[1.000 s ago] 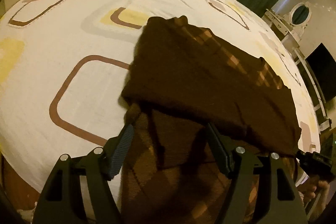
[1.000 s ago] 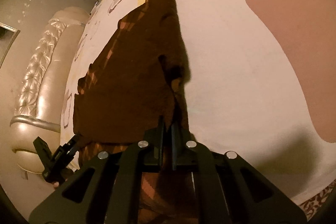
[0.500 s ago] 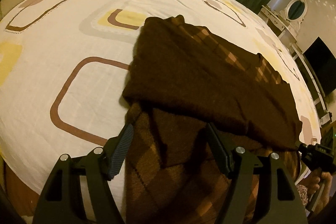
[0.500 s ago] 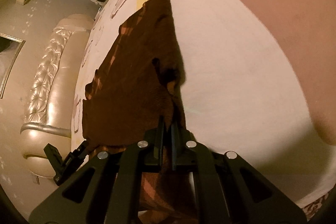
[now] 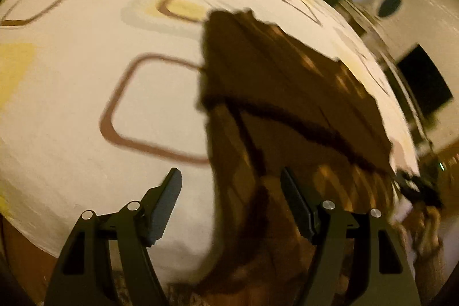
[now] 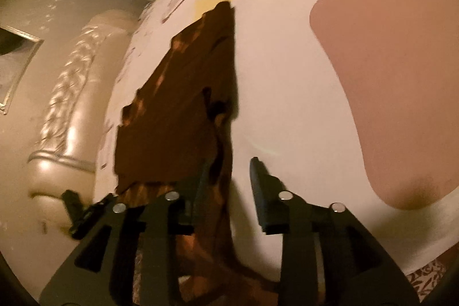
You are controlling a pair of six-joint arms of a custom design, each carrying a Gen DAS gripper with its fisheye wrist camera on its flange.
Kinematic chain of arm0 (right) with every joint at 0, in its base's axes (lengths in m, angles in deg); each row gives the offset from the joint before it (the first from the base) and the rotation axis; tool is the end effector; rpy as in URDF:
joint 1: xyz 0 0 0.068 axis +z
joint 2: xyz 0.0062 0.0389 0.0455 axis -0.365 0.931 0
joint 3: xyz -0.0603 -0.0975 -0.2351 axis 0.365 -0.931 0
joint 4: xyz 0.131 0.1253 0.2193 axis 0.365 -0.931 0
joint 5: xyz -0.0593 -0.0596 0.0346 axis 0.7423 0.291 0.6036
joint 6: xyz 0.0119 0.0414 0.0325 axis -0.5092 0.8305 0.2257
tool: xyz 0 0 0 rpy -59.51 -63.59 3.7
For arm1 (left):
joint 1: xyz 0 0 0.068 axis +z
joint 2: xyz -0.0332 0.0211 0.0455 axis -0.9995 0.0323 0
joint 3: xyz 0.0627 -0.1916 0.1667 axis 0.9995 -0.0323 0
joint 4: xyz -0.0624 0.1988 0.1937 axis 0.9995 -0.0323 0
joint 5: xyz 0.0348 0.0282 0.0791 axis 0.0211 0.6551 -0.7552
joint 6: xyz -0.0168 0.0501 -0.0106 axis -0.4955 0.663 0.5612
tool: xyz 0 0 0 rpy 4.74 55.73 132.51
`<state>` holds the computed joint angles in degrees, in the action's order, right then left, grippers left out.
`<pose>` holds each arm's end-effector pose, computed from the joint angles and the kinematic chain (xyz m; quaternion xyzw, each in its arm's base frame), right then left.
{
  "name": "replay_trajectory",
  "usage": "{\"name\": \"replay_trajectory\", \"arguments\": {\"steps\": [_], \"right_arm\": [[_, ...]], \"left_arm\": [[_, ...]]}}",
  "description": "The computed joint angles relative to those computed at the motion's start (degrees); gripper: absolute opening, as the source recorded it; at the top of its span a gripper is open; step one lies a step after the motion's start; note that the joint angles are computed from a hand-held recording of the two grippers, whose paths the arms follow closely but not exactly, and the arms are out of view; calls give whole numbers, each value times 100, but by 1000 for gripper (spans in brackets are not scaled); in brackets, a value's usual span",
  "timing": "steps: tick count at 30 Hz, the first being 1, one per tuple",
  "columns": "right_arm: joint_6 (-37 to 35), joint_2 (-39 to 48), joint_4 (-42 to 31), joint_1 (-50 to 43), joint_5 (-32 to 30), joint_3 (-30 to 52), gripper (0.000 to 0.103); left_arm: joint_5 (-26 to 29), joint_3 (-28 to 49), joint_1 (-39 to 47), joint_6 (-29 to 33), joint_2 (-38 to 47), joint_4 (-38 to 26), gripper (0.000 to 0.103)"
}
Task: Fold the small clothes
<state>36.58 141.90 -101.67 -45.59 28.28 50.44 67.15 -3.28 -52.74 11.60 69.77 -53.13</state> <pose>0.1950 -0.0596 0.0913 0.1736 0.8895 0.3459 0.2429 0.3073 0.1927 0.1149 0.0425 0.9493 -0.2223 0.2184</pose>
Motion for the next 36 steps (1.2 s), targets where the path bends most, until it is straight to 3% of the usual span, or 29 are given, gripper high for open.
{"name": "replay_trajectory", "arguments": {"steps": [5,9,13,18,23,31,33,34,36], "right_arm": [[-938,617,-696,-474,-884,267,39],[-2063,1050,-1589,-652,-1240,533,39],[-3327,1325,-2528,-828,-1222,745,39],[-4321,1348,-3209,-978,-879,784,39],[-4333,1167,-3158,-643,-574,695,40],[-3435,987,-2224,610,-133,304,41],[-3311,986,-2103,779,-123,274,35],[-3195,971,-1980,938,-65,232,23],[-2997,925,-1823,1229,163,186,7]], "left_arm": [[214,139,390,1308,218,-1100,75],[151,225,483,1728,413,-1472,75],[-42,409,463,2058,759,-1950,75],[-162,65,350,1977,519,-1655,75],[-190,-272,255,2033,254,-1451,75],[-391,-557,77,2148,44,-1243,71],[-437,-605,64,2098,11,-1160,63],[-466,-693,31,2007,-65,-1038,57],[-518,-731,37,1964,-90,-951,30]]}}
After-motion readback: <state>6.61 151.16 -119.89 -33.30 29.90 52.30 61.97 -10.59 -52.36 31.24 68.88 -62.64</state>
